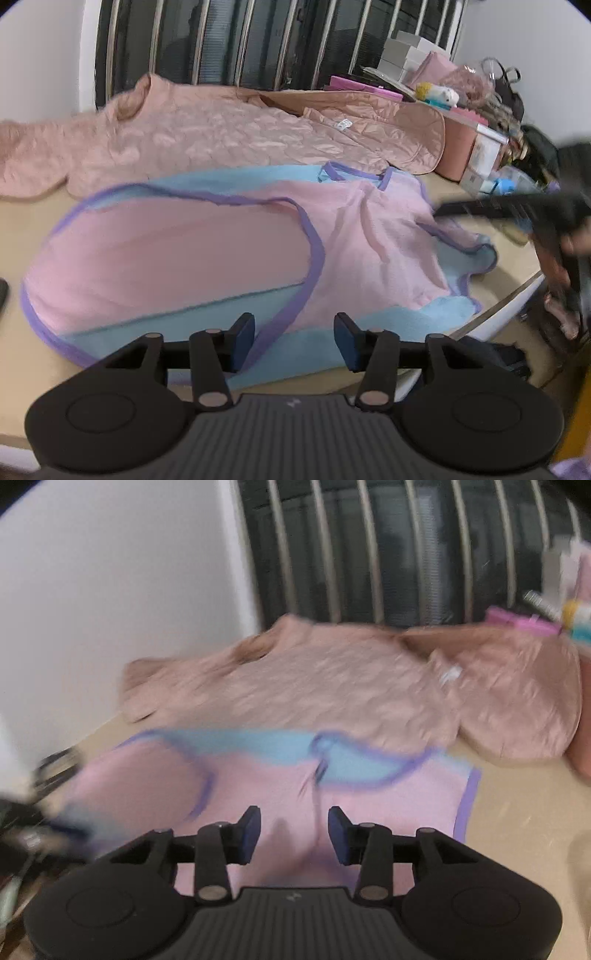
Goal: Fold clothes
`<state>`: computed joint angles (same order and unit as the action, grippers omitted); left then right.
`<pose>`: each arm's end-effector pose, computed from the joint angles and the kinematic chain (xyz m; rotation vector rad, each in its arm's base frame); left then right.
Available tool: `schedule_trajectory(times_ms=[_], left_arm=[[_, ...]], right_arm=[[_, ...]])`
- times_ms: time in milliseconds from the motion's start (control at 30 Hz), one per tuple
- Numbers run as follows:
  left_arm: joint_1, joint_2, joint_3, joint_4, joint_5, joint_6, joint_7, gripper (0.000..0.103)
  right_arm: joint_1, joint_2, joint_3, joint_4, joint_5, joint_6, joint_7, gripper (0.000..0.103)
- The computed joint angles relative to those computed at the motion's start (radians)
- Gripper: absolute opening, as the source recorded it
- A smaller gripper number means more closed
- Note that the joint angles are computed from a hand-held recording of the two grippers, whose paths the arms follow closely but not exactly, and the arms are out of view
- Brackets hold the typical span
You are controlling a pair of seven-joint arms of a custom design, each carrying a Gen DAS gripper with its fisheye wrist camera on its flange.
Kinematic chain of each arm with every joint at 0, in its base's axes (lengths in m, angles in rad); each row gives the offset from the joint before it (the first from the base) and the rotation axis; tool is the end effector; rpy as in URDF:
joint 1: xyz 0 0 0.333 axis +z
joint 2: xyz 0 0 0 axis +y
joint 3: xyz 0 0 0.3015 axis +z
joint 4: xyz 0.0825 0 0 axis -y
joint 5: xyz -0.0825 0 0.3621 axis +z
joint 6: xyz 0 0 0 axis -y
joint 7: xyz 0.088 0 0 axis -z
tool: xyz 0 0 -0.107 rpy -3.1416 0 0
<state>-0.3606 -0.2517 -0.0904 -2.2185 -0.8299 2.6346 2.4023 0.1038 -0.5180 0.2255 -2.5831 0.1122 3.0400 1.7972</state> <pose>0.4594 -0.2057 0.5448 -1.1570 2.4419 -1.2206 0.3971 0.1386 0.5440 -1.6092 1.5670 -0.6278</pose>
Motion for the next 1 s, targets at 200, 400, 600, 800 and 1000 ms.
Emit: schedule_trajectory(times_ms=[200, 400, 600, 800, 1000], left_arm=[[-0.011, 0.015, -0.024, -0.002, -0.004, 0.054, 0.011, 0.001], [-0.011, -0.062, 0.041, -0.049, 0.002, -0.010, -0.019, 0.006], [-0.003, 0.113, -0.025, 0.129, -0.004, 0.090, -0.104, 0.049], [0.042, 0.366, -0.133, 0.383, 0.267, 0.092, -0.349, 0.032], [0.137, 0.400, -0.192, 0.402, 0.218, 0.131, -0.370, 0.001]], right_arm=[[0.161, -0.018, -0.029, -0.074, 0.136, 0.000, -0.038, 0.010], [0.010, -0.087, 0.115, -0.077, -0.010, -0.088, 0.115, 0.007], [0.005, -0.047, 0.108, -0.049, -0.049, -0.008, 0.142, 0.028], [-0.041, 0.015, 0.178, -0.014, -0.095, 0.000, 0.220, 0.028], [-0.065, 0.027, 0.225, -0.023, -0.137, 0.038, 0.277, 0.028]])
